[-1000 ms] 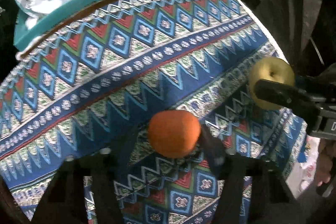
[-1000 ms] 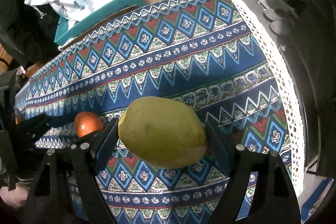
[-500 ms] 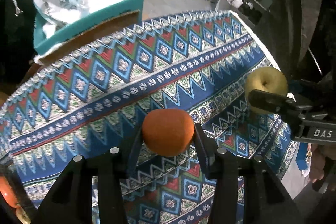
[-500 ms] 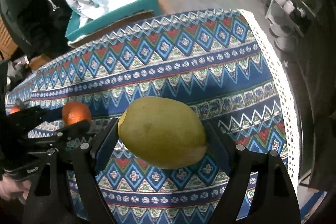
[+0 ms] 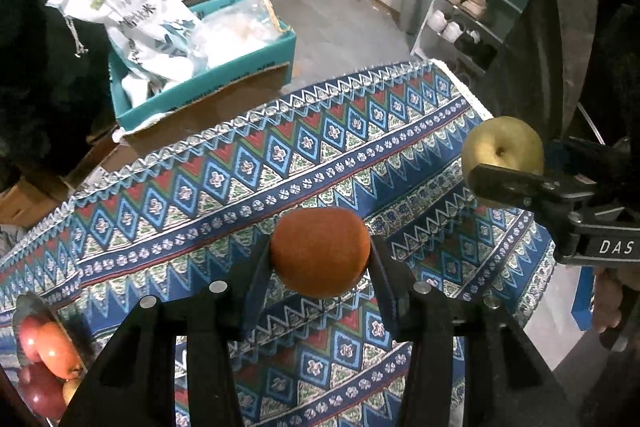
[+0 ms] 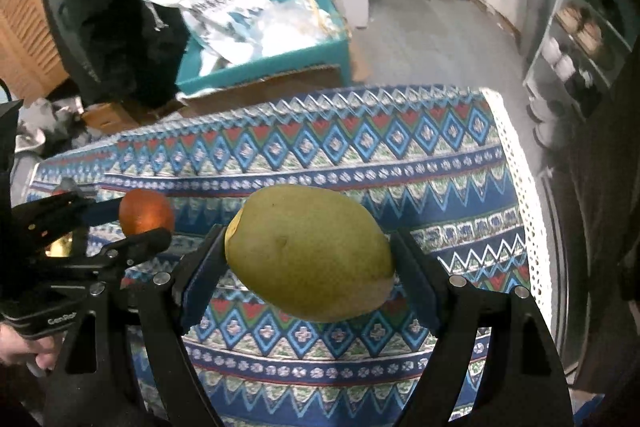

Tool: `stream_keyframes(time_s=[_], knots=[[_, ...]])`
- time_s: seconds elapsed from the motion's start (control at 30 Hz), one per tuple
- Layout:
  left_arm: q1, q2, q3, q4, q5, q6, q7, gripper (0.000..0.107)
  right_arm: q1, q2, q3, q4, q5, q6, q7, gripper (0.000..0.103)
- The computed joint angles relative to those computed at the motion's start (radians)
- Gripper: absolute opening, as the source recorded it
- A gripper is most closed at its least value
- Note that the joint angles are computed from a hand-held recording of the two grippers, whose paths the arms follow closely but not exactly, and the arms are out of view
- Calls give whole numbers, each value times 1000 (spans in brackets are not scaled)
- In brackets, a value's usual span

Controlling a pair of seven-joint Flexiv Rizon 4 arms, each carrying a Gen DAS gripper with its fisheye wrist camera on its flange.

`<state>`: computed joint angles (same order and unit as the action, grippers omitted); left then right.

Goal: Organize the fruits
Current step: 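Lift and carry the tangerine and yellow apple toward the glass bowl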

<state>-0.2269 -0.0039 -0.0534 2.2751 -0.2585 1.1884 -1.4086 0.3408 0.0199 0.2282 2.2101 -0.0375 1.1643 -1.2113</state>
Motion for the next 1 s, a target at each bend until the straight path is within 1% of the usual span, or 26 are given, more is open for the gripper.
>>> stream_keyframes(time_s=[0.3,0.6,0.83,1.0], knots=[[7,113,26,39,5,-20,-3,48,35,50,23,-10,1,-4,-25,81],[13,232,56,90,-3,-45,2,48,88,92,46,-24,8,-19,-51,81],[27,331,95,137,-23,-76,17,48,130,88,56,-55,53,-27,-80,81],[61,391,114,169,-6,-94,19,48,158,63,70,-86,62,-32,-83,81]])
